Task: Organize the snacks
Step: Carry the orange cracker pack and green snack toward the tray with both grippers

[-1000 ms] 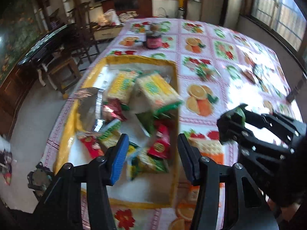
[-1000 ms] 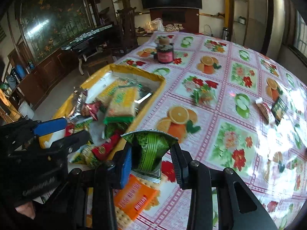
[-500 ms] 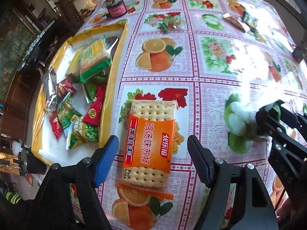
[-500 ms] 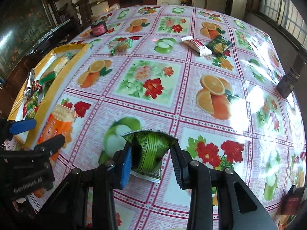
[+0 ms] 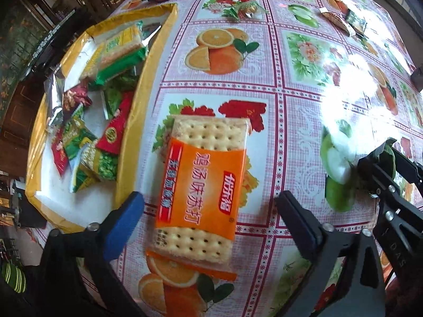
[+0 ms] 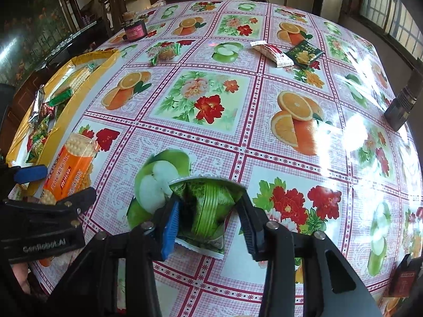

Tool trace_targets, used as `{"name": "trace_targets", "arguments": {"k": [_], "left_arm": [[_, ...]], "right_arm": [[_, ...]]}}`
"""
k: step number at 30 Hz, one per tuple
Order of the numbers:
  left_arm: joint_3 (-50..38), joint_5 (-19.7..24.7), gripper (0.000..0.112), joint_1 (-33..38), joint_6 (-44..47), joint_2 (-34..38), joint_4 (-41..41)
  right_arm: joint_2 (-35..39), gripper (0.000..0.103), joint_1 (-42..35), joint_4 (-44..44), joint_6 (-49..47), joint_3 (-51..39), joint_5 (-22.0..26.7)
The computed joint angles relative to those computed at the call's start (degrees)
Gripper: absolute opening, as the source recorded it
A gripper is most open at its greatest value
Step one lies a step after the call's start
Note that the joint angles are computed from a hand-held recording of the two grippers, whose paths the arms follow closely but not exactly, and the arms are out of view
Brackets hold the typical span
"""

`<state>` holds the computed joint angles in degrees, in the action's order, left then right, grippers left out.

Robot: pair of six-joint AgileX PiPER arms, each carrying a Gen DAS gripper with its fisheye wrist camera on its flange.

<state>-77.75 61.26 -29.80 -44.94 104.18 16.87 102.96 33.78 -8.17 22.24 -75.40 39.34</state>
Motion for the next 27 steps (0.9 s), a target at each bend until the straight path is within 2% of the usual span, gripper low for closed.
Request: {"name": "trace_targets", "arguments": {"k": [1, 2, 6, 8, 10, 11, 12, 13, 14, 15, 17, 20, 27], "left_arm": [[0.65, -0.74, 0.103, 0.4, -0.55, -0.38, -0.6], [1.2, -1.36, 0.103, 0.78, -0.9, -0.68, -1.22], [4.58, -5.66, 0.103, 3.04, 0.0, -2.43, -5.77], [4.4, -5.98, 0.103, 3.19, 1.26, -2.17, -6.18], [3.82, -5.98, 0.103, 2.86, 2.25, -1.78, -6.47], [3.06, -5.74, 0.102, 2.53, 2.9, -1.34, -6.72], [2.26, -5.27, 0.098, 1.92, 3.5, -1.13, -6.91], [2.02, -5.25, 0.094, 1.34, 3.63, -1.31, -6.72], [1.62, -5.22, 0.083, 0.52, 4.13, -1.49, -6.45], [1.05, -5.14, 0.066, -0.41, 4.98, -1.55, -6.02], [0.58, -4.66, 0.057, -2.61, 5.59, -1.88, -3.97], [1.82, -5.69, 0.057, -3.98, 4.8, -2.64, -1.69], [0.2, -8.24, 0.057, -2.84, 8.36, -0.84, -4.16]], "right_arm": [[0.24, 0.059, 0.35, -0.8, 0.51, -0.32, 0.58], [0.75, 0.07, 1.1, -2.59, 1.92, -0.98, 1.93], [1.05, 0.074, 0.75, -3.13, 2.79, -1.42, 3.18], [1.0, 0.074, 0.4, -3.04, 2.58, -1.41, 3.28], [0.71, 0.07, 0.06, -3.1, 2.31, -0.86, 2.52], [0.49, 0.062, -0.14, -2.95, 1.72, -0.55, 2.16], [0.23, 0.049, -0.18, -2.98, 1.53, -0.27, 1.72], [0.07, 0.042, -0.03, -3.04, 1.48, -0.3, 1.69], [0.01, 0.037, -0.23, -2.35, 0.81, -0.54, 1.87], [0.03, 0.037, -0.4, -1.51, 0.2, -0.71, 2.07], [-0.26, 0.036, -0.16, -1.38, -0.4, -0.26, 1.65], [-1.24, 0.036, -0.03, -1.18, -0.1, 1.17, 0.58], [-2.55, 0.036, -0.09, -0.45, -0.32, 2.97, -0.87]]}}
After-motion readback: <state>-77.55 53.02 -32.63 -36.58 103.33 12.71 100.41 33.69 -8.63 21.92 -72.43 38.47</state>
